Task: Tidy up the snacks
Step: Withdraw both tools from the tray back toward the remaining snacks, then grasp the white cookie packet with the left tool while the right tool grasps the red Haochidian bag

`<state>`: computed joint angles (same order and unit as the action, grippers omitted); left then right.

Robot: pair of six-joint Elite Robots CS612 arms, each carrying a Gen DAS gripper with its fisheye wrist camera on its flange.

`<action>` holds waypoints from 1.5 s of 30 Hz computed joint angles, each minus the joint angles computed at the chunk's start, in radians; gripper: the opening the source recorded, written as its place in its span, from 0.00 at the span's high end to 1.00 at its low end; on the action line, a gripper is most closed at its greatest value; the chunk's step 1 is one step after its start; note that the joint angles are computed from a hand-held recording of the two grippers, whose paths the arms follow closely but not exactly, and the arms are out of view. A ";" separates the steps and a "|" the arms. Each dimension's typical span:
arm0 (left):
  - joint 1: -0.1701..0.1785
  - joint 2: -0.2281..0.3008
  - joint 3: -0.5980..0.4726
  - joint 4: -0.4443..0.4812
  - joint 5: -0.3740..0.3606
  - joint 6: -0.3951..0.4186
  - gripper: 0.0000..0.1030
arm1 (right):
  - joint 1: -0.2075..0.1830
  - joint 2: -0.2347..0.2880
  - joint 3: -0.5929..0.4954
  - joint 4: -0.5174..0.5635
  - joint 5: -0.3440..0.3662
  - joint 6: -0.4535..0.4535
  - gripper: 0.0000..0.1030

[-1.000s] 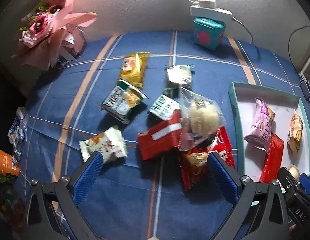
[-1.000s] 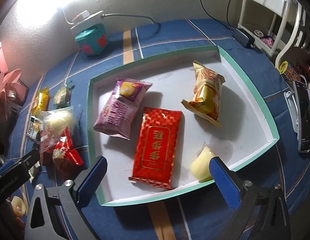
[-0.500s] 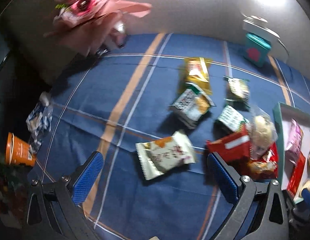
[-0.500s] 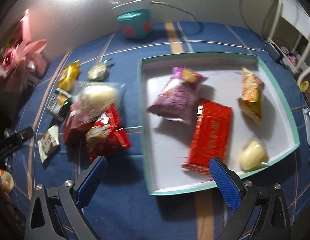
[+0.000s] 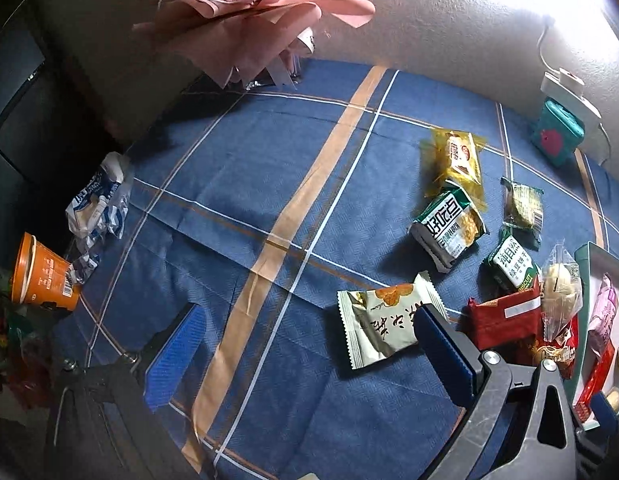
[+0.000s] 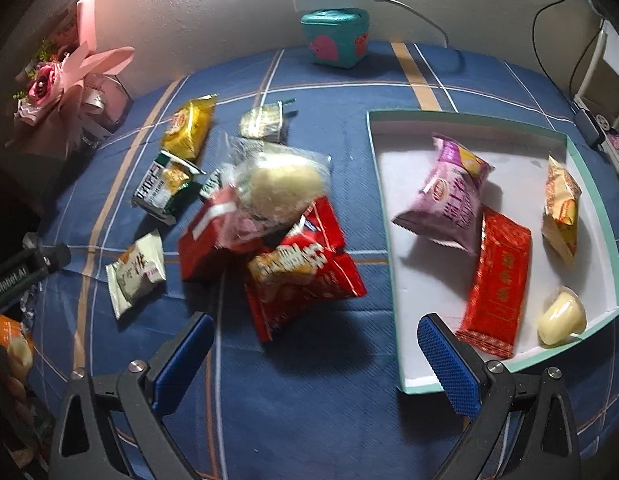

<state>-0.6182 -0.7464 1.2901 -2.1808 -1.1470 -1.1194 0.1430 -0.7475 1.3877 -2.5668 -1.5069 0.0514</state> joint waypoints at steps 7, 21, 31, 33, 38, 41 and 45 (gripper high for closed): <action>0.009 0.010 -0.009 -0.012 -0.026 0.009 0.00 | 0.001 0.020 -0.053 0.024 0.012 0.008 0.00; 0.037 0.075 -0.070 -0.017 -0.149 0.017 0.00 | 0.000 0.071 -0.136 0.117 0.040 0.000 0.00; 0.048 0.141 -0.138 -0.020 -0.238 0.027 0.00 | 0.018 0.106 -0.169 0.191 0.018 -0.084 0.00; 0.054 0.151 -0.144 -0.029 -0.255 0.023 0.00 | 0.022 0.111 -0.173 0.196 0.003 -0.092 0.00; 0.058 0.159 -0.144 -0.045 -0.277 0.005 0.00 | 0.028 0.113 -0.161 0.179 -0.016 -0.112 0.00; 0.060 0.168 -0.154 -0.042 -0.279 0.005 0.00 | 0.034 0.116 -0.157 0.173 -0.034 -0.125 0.00; 0.059 0.188 -0.181 -0.029 -0.285 0.017 0.00 | 0.039 0.119 -0.155 0.177 -0.040 -0.137 0.01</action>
<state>-0.5593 -0.5584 1.1094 -2.2100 -1.4321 -1.1023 0.1823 -0.6290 1.2331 -2.3902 -1.5466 -0.0860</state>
